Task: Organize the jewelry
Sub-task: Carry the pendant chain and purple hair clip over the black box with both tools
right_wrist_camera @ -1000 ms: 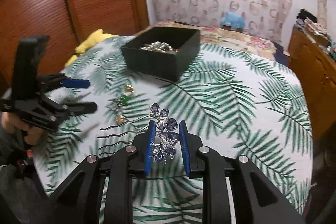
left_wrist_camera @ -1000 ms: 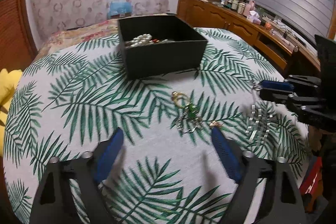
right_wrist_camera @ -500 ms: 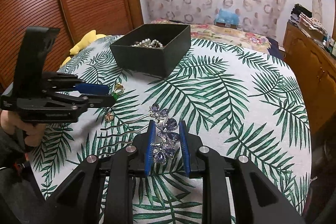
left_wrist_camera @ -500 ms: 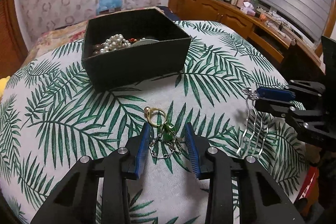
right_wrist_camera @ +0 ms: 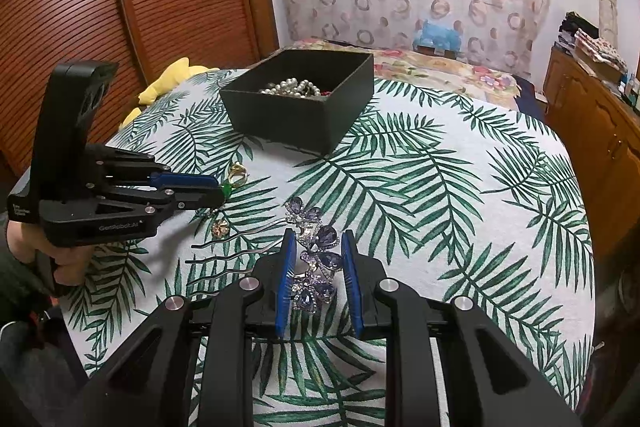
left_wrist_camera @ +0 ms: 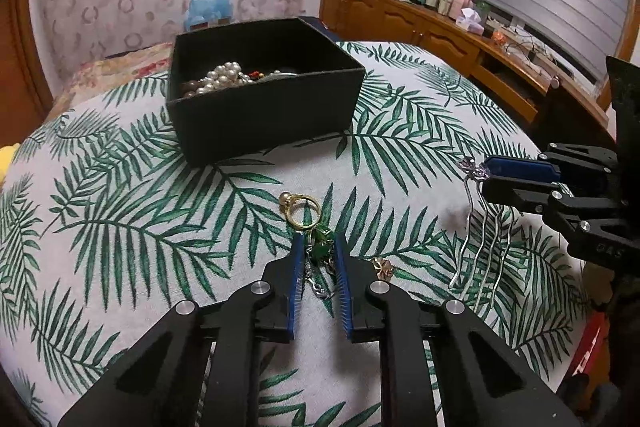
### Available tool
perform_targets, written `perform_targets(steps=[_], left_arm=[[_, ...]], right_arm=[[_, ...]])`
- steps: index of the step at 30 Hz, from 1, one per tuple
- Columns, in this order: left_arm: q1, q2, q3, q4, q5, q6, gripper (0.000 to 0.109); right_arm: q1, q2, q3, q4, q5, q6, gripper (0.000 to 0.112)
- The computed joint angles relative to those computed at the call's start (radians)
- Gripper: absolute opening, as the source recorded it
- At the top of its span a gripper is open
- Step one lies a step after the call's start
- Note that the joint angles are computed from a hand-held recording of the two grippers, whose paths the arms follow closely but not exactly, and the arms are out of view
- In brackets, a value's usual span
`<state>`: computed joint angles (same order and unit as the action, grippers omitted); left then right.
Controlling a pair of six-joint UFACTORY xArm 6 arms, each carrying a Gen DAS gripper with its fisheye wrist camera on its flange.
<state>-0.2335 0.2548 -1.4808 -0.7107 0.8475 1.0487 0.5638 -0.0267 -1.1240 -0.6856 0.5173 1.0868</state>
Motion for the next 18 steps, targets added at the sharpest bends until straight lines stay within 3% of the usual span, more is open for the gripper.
perform_targets(steps=[18], left_arm=[[0.055, -0.063, -0.029, -0.132, -0.014, 0.064, 0.014]], right_arm=[[-0.030, 0.067, -0.144, -0.024, 0.040, -0.073, 0.025]])
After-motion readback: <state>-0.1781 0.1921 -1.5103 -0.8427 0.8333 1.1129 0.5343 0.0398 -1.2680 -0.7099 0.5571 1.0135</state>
